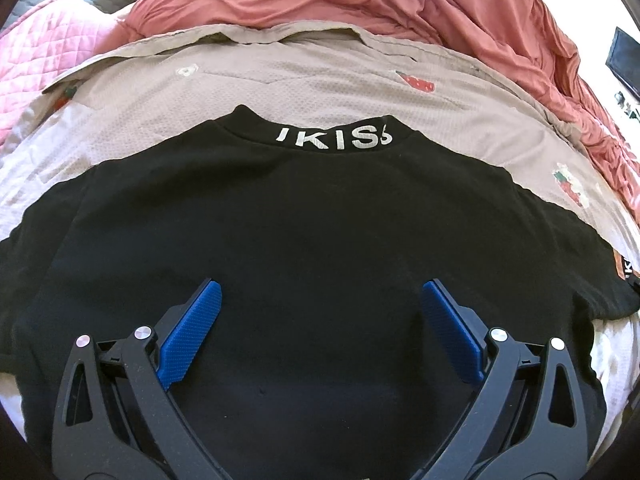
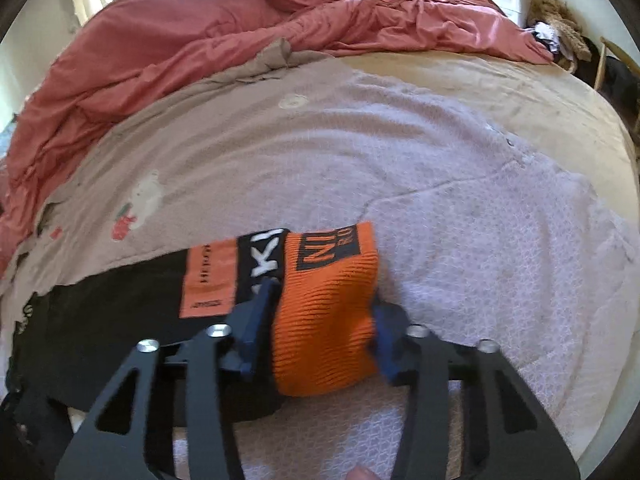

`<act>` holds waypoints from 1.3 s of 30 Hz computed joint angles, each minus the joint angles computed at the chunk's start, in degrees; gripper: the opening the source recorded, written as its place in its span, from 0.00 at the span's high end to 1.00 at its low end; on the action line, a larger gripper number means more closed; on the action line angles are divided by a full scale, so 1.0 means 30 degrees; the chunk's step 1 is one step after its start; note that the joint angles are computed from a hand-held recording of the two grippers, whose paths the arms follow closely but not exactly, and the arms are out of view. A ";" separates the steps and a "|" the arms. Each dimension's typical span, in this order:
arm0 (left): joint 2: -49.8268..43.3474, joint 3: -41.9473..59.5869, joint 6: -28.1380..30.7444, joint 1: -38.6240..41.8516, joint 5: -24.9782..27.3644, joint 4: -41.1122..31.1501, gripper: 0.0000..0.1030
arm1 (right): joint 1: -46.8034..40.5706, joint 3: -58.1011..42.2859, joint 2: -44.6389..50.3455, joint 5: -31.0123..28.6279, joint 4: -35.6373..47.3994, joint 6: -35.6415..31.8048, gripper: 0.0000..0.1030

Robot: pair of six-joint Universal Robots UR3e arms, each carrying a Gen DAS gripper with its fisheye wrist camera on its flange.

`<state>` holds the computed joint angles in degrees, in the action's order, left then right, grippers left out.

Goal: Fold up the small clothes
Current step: 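Lift the cuff with the right gripper toward the left gripper while the left gripper grasps it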

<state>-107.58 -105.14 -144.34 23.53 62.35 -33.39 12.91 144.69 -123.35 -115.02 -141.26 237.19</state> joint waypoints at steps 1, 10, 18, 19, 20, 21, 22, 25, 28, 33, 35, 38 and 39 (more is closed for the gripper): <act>-0.0017 0.0032 -0.0007 0.0023 -0.0063 -0.0055 0.09 | 0.0353 -0.0184 0.0131 -0.0228 -0.0178 -0.0016 0.79; 0.0723 -0.0077 0.0099 0.0935 -0.1290 -0.1069 0.09 | 0.5651 -0.5668 0.5064 -0.3765 -0.1689 0.0989 0.83; 0.1253 0.0692 -0.0080 0.2280 -0.2577 -0.2510 0.09 | 0.7893 -1.3652 1.2786 -0.2856 -0.5494 -0.2121 0.83; 0.1214 0.0885 -0.0150 0.2446 -0.2691 -0.2720 0.09 | 0.7990 -1.4683 1.3750 -0.2397 -0.5834 -0.2470 0.83; 0.1163 0.1104 -0.0195 0.2589 -0.2800 -0.2932 0.09 | 0.8071 -1.5799 1.4730 -0.1927 -0.5956 -0.2771 0.83; 0.1114 0.1338 -0.0312 0.2789 -0.2955 -0.3150 0.09 | 0.8176 -1.7462 1.6163 -0.1252 -0.5984 -0.3142 0.83; 0.1026 0.1539 -0.0365 0.2885 -0.3008 -0.3285 0.09 | 0.8179 -1.8350 1.6957 -0.0852 -0.6026 -0.3337 0.83; 0.0888 0.1931 -0.0485 0.3193 -0.3006 -0.3360 0.09 | 0.8281 -2.2395 2.0178 0.0523 -0.5256 -0.3807 0.83; 0.0729 0.2105 -0.0728 0.3357 -0.2831 -0.2912 0.09 | 0.8533 -2.6408 2.3002 0.1090 -0.3599 -0.3975 0.83; 0.0298 0.2985 -0.0965 0.3875 -0.3215 -0.3538 0.09 | 0.9101 -3.3840 2.7703 0.1229 0.0369 -0.4497 0.77; 0.0140 0.3189 -0.1225 0.4025 -0.3196 -0.3359 0.09 | 0.9259 -3.5144 2.8599 0.1655 0.0744 -0.4776 0.77; -0.0258 0.3774 -0.1593 0.4417 -0.3462 -0.3763 0.09 | 0.9368 -3.5605 2.9081 0.2576 -0.0341 -0.5358 0.66; -0.0389 0.3967 -0.1702 0.4509 -0.3535 -0.3943 0.09 | 0.9386 -3.5407 2.8974 0.2552 -0.0575 -0.5361 0.63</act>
<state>-108.75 -93.24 -149.44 37.06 51.75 -45.21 41.07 38.47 -36.43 -107.37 -142.98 221.10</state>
